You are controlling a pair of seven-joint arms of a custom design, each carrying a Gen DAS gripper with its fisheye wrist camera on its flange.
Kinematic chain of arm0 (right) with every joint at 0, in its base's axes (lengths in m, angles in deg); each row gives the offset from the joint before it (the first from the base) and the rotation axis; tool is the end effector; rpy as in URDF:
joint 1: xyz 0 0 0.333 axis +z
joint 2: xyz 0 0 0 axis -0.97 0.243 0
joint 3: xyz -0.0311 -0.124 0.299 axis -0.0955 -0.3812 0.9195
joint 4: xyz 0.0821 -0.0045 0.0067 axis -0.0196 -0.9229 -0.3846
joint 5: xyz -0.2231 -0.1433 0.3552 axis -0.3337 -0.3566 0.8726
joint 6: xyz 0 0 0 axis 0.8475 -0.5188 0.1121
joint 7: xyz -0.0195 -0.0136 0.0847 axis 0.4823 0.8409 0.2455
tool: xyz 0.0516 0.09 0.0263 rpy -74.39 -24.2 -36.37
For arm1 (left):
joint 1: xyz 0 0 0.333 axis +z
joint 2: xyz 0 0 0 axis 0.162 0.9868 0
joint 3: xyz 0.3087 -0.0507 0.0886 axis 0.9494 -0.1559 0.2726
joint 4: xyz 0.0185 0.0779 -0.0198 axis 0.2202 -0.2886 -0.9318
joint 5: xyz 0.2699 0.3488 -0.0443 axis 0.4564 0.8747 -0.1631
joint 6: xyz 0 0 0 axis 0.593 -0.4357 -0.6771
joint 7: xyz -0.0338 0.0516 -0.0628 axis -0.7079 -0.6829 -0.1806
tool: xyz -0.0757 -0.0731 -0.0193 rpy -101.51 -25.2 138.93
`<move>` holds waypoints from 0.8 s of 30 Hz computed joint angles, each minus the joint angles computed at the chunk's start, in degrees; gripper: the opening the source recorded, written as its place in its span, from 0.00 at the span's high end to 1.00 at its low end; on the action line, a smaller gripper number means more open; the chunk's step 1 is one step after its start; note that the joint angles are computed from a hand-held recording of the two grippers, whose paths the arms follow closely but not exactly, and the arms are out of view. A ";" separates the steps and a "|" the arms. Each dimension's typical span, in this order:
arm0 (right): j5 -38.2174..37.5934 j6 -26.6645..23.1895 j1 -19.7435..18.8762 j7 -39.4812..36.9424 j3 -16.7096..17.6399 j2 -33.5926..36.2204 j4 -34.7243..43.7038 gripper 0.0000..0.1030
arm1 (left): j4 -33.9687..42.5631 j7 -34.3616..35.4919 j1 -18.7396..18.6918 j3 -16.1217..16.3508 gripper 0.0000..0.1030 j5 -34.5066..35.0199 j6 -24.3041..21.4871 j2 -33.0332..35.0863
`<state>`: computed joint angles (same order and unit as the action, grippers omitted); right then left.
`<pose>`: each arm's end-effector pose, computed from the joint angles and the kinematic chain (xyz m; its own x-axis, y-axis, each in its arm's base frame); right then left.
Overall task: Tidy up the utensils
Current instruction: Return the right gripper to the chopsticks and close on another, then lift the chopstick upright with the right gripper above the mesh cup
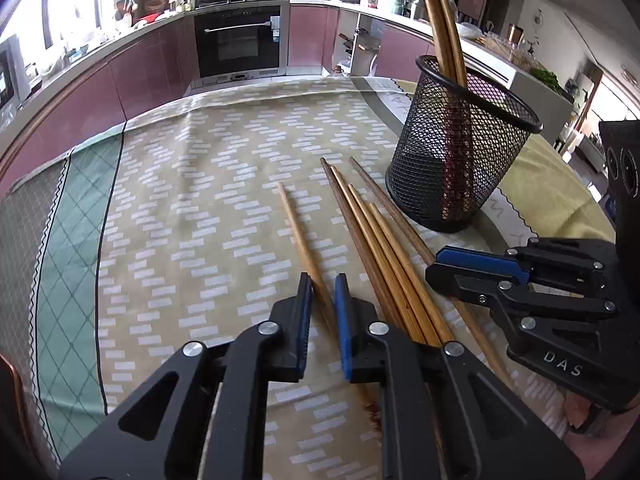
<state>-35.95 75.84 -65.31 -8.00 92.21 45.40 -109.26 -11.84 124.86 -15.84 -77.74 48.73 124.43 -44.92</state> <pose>0.6997 0.2819 0.4388 0.5145 -0.8135 -0.2711 -0.7450 -0.2674 -0.6111 0.7001 -0.3665 0.4176 -0.1113 -0.9910 0.0739 -0.7955 0.0442 -0.6044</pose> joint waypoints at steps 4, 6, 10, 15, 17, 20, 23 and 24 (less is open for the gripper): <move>2.44 0.37 -1.01 -0.99 0.69 -0.67 -0.78 0.94 | -1.41 -1.50 -0.02 0.22 0.93 -0.05 1.07 -0.85; 4.33 0.73 -1.61 -2.65 1.22 -1.43 -1.54 0.94 | -2.48 -2.20 -0.04 0.31 0.93 0.07 2.00 -1.55; 8.24 0.04 -2.38 -7.96 1.89 -3.25 -3.10 0.94 | -4.85 -1.61 0.43 -0.37 0.93 -0.22 4.10 -3.15; 9.52 -2.93 -1.18 -11.71 0.39 -4.44 -4.11 0.94 | -7.58 2.32 1.12 -1.93 0.93 -1.57 6.01 -4.95; 8.85 -3.54 -0.39 -11.61 -0.37 -4.35 -3.90 0.94 | -7.69 3.81 1.16 -2.31 0.93 -2.18 5.61 -4.89; 6.60 -4.68 0.61 -10.43 -1.36 -3.61 -2.96 0.94 | -7.44 5.23 1.05 -2.41 0.93 -2.95 4.88 -4.55; 4.06 -5.11 1.39 -8.73 -2.02 -2.89 -2.06 0.92 | -7.48 6.00 1.09 -2.45 0.92 -3.63 4.70 -4.64; 3.42 -4.96 1.51 -8.31 -2.09 -2.78 -2.06 0.92 | -7.40 6.58 1.25 -2.64 0.92 -4.00 4.59 -4.56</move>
<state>-32.53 70.89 -63.80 -16.31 90.12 42.62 -111.31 -19.24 131.44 -14.59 -80.38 44.73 129.02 -49.48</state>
